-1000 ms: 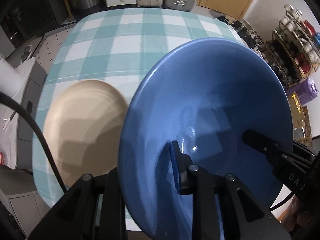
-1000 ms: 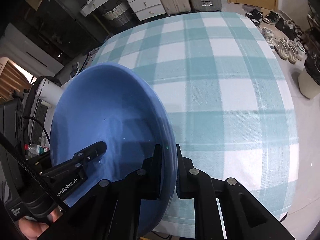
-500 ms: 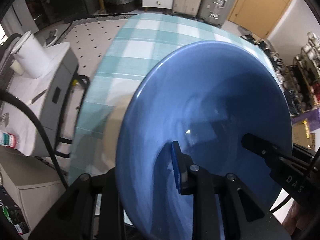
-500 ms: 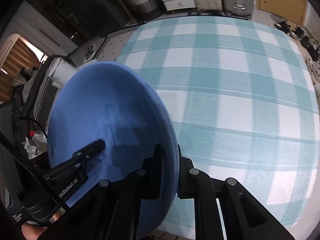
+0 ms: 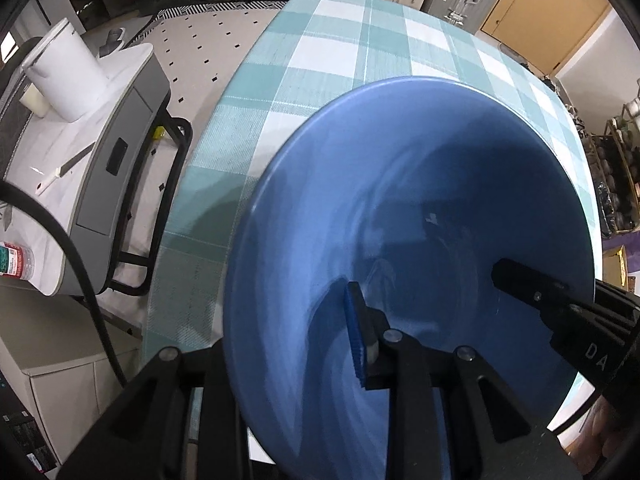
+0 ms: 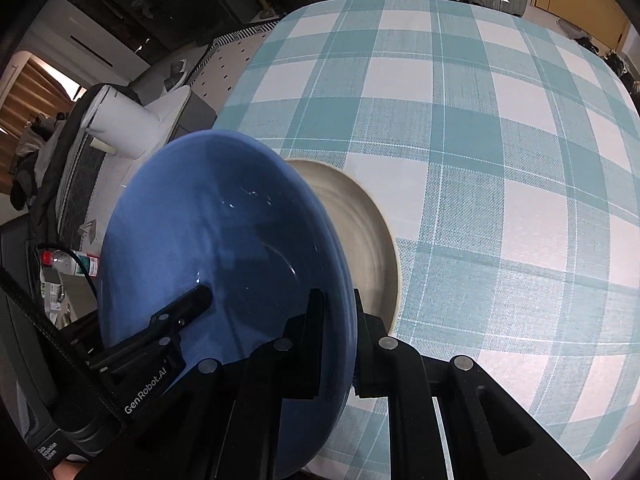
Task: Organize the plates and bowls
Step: 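Lift the bowl stack with both tools and carry it over the cream plates, then lower the bowl stack onto the cream plates and open both tools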
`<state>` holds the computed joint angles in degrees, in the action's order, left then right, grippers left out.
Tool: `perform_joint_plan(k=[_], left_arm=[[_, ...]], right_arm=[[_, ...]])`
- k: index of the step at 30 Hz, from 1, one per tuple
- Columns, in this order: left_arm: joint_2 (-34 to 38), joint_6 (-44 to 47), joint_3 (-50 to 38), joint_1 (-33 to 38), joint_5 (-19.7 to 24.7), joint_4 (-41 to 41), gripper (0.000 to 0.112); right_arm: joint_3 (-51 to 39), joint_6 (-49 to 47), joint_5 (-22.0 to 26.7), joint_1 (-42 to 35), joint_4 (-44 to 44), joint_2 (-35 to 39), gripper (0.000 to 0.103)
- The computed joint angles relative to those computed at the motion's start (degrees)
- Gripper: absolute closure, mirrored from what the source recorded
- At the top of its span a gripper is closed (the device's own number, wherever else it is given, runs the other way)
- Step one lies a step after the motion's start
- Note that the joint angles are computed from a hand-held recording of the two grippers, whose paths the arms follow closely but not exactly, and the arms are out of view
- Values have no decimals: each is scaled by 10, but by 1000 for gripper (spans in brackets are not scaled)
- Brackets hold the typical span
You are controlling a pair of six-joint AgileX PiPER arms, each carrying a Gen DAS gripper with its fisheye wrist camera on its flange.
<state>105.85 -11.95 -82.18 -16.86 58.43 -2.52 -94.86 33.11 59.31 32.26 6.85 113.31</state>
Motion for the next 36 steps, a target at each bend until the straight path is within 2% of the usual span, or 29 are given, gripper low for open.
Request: perform_joint_plan(k=[11, 14, 17, 18, 19, 21, 26, 28, 31, 33, 35, 36], left_arm=[[13, 11, 4, 13, -11, -17, 86], [11, -8, 9, 11, -19, 0, 84], [8, -24, 10, 4, -22, 26, 79], [8, -24, 8, 3, -20, 26, 76], [8, -25, 7, 4, -19, 27, 70], [4, -44, 9, 2, -18, 43, 63], [-8, -63, 16, -2, -20, 75, 63], [-13, -72, 20, 1, -21, 82, 62], [-35, -85, 40, 13, -36, 77, 62], [-65, -95, 66, 18, -59, 77, 62], [-106, -129, 97, 7, -86, 117, 62], [-130, -144, 118, -1, -104, 139, 61]], right_arm=[[-3, 17, -10, 9, -31, 6, 92], [-1, 10, -18, 15, -37, 2, 89], [11, 15, -39, 26, -60, -12, 77], [15, 14, -47, 28, -62, -16, 70], [16, 18, -48, 31, -67, -19, 68], [18, 28, -49, 37, -80, -22, 68], [27, 61, -51, 49, -121, -35, 65], [46, 65, -70, 54, -135, -50, 56], [79, 89, -97, 68, -186, -77, 55], [110, 105, -123, 78, -222, -106, 54], [150, 135, -153, 87, -261, -139, 50], [185, 157, -185, 94, -290, -167, 47]])
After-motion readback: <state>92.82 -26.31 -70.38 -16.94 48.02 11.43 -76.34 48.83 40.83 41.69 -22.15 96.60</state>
